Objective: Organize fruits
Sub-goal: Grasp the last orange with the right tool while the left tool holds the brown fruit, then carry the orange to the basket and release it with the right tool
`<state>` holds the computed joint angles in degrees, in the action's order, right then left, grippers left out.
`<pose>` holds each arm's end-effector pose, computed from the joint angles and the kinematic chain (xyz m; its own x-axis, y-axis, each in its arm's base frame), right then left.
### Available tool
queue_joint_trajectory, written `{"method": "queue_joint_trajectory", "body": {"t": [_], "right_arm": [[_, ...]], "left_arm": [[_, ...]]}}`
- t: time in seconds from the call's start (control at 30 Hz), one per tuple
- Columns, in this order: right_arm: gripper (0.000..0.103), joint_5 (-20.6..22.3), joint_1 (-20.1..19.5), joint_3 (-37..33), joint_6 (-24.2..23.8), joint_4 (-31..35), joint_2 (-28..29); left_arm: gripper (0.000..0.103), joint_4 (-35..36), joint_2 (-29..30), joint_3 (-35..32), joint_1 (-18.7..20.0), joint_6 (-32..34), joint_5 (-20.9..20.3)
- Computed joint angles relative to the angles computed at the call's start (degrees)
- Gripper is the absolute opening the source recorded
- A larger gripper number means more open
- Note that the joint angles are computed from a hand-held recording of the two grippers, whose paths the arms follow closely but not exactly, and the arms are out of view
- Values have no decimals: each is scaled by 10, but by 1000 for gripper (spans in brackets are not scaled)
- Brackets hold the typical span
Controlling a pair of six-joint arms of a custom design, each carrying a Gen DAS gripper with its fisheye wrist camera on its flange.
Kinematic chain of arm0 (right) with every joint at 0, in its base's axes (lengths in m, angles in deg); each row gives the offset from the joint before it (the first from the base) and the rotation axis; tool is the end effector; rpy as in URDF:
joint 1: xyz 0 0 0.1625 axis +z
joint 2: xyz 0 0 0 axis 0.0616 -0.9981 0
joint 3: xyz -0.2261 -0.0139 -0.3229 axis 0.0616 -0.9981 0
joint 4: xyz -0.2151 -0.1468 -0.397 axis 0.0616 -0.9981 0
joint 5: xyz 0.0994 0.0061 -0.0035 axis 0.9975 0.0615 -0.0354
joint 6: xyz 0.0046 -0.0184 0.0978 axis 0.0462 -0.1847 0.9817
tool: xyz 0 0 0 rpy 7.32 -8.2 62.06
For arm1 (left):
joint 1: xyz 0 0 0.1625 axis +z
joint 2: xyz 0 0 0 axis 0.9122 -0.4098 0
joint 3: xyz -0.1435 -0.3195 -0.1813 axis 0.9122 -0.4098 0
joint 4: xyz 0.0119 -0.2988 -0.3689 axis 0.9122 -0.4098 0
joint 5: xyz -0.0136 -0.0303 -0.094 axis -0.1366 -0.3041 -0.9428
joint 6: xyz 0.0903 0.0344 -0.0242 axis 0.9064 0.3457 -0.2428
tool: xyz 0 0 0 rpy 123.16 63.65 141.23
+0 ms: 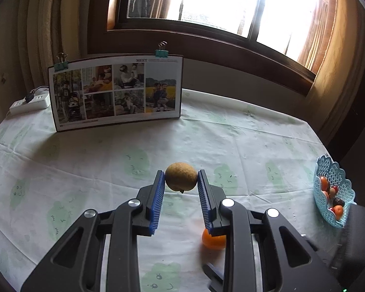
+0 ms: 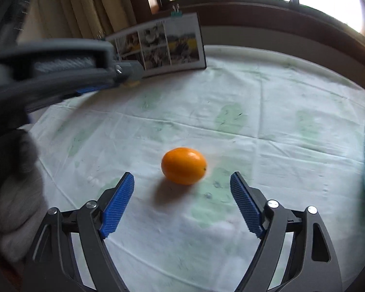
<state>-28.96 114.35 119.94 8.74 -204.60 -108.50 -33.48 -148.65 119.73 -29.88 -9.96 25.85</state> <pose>0.3222 -0.3905 -0.0190 -0.6448 -0.6647 0.3773 -0.7475 0.6513 -0.1301 -0.1114 -0.3603 0.2568 -0.7646 -0.3597 -0.5349 0.2617 0.5852 -0.7675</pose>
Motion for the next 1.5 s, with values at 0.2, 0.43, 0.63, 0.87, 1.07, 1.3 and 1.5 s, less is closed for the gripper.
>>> {"method": "queue_joint_trajectory", "body": {"t": [0.2,0.43,0.63,0.87,1.07,1.3,1.5], "right_arm": [[65,-23,4,-36,24,15,41],[47,-25,1,-34,39,14,37],[47,-20,-10,-12,47,-15,5],[47,-34,-26,15,44,-64,-41],[47,-40,-49,36,54,-92,-83],[47,-36,-72,60,64,-107,-123],[47,-35,-74,71,60,-114,-117]], "left_arm": [[28,13,-8,-1,1,-13,-1],[28,1,3,-2,8,-6,-7],[28,-5,13,-1,8,-2,-5],[28,-27,29,0,9,16,-9],[29,-51,15,4,15,46,-2],[33,-32,-8,-5,65,15,-23],[56,10,-47,-3,75,-24,-8]]}}
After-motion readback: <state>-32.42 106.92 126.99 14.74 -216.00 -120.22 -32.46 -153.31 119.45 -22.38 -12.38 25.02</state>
